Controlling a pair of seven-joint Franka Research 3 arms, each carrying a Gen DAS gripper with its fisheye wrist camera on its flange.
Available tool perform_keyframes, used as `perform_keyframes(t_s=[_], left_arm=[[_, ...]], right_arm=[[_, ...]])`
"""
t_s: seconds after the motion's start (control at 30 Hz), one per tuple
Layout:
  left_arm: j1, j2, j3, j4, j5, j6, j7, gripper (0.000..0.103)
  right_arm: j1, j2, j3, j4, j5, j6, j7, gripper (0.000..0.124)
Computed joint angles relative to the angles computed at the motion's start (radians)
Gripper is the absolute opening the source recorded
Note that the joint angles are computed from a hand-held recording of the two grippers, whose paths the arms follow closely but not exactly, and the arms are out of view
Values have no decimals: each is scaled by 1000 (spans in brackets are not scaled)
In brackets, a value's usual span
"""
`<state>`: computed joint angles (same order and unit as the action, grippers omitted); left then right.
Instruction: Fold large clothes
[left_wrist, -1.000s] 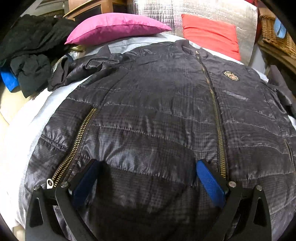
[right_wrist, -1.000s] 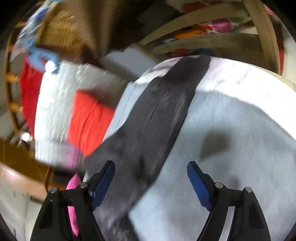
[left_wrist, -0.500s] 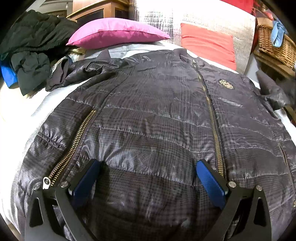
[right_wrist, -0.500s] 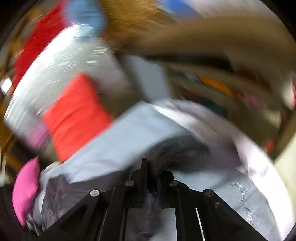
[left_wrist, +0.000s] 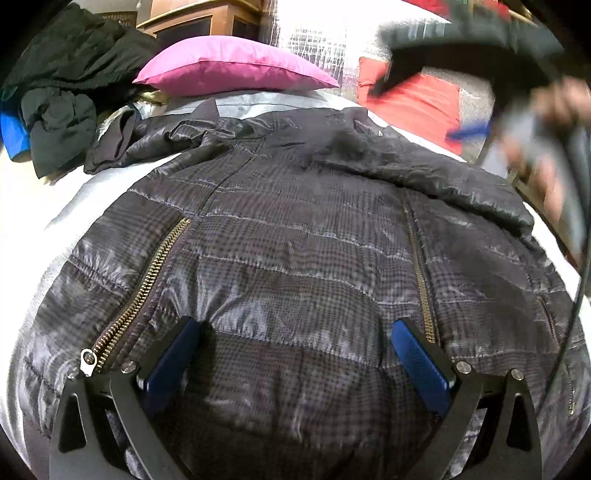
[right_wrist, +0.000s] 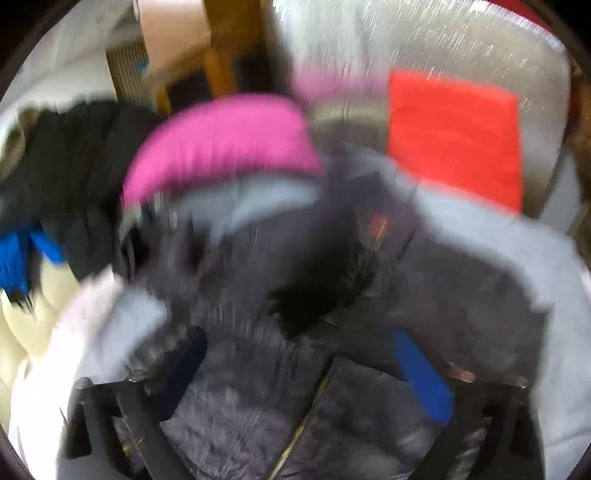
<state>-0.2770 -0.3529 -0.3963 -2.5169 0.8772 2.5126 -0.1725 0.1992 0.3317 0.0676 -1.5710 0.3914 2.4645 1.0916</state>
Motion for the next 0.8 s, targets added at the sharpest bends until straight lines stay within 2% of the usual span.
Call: perform_keyframes(t_s=[0.13, 0.17, 0.2, 0.37, 0.57, 0.63, 0.7, 0.8], left_arm=[[2, 1, 2, 0, 2, 8, 0, 103], [1, 3, 2, 3, -1, 3, 3, 103], [0, 6, 1, 6, -2, -1, 7, 103], [-2, 11, 1, 10, 0, -7, 6, 103], [-2, 5, 6, 2, 1, 3, 7, 103], [-6, 9, 10, 7, -15, -4, 26, 103], [-17, 19, 23, 21, -58, -18, 76, 103], [-66, 27, 96, 54, -251, -22, 293, 103]], right_arm=[[-44, -51, 15, -133, 129, 59, -38, 103], [-41, -83, -4, -175, 180, 70, -60, 103], [-66, -89, 11, -183, 199, 83, -57, 103], [-121, -99, 0, -200, 357, 158, -109, 103], [-214, 36, -23, -84, 471, 98, -22, 103], [-284, 52, 18, -80, 604, 65, -107, 103], [-305, 50, 38, -91, 681, 68, -210, 103], [-311, 47, 51, -114, 759, 90, -364, 103]])
